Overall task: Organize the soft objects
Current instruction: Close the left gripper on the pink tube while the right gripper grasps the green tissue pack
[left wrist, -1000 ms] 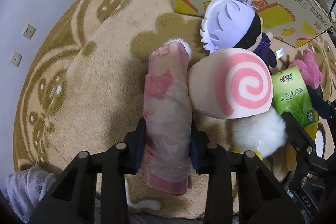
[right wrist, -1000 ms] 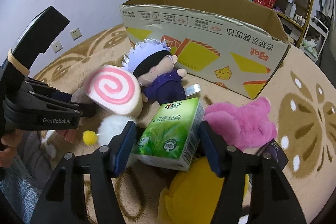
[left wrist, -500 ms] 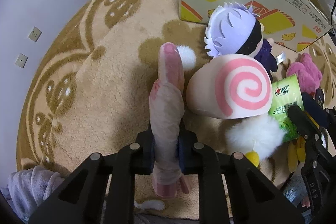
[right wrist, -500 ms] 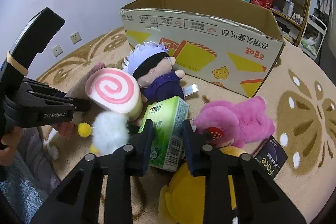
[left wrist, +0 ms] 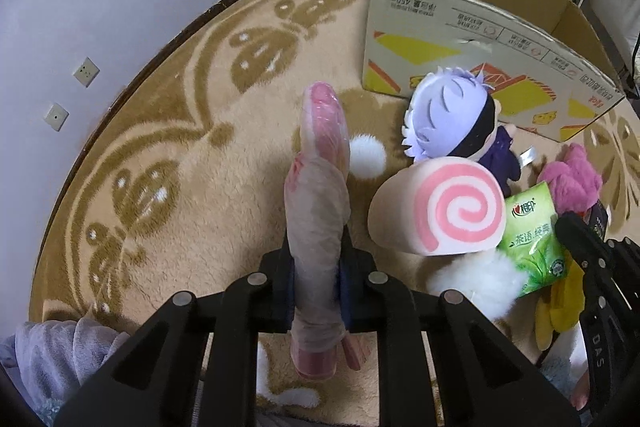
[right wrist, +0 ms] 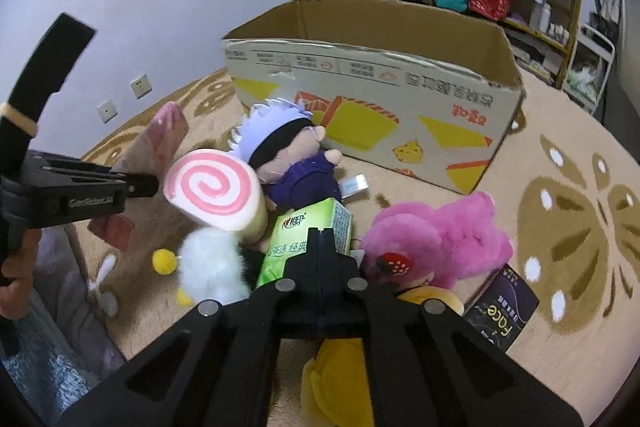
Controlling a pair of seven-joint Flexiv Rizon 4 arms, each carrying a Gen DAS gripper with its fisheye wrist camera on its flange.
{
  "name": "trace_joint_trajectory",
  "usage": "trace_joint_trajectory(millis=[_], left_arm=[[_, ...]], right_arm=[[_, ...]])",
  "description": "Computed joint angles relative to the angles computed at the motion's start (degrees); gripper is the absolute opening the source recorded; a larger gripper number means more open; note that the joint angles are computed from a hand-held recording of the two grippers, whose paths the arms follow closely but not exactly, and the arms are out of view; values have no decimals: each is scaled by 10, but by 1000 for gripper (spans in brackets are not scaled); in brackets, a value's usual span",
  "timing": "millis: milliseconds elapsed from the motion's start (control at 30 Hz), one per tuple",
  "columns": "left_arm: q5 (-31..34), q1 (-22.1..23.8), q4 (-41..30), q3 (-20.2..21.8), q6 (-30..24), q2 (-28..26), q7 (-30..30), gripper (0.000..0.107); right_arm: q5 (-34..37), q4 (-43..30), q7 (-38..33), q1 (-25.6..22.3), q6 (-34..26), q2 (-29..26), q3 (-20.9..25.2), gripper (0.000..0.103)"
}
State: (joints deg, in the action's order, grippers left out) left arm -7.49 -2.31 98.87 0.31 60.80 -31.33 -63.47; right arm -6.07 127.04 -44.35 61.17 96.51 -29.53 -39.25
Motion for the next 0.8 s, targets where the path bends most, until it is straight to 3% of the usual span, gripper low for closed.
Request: trace_joint_trajectory(millis=[133, 433, 567, 700, 800], left_arm=[[3, -1, -3, 2, 3, -4, 0, 16], [5, 0, -4, 1, 35, -7, -9, 16], [-5, 6, 2, -7, 50, -5, 1, 16], [-19, 11, 8, -17, 66, -2, 13, 16], [-23, 11, 13, -18, 80, -1, 19, 16]], right_arm=[[-4, -4, 5, -28, -11, 6, 26, 5], [-68, -47, 22, -139, -59, 10, 141, 51], [-93, -64, 36, -174, -72, 2, 175, 59], [-105, -89, 42, -229, -98, -7, 236, 61], [-119, -94, 67, -241, -88, -16, 245, 61]])
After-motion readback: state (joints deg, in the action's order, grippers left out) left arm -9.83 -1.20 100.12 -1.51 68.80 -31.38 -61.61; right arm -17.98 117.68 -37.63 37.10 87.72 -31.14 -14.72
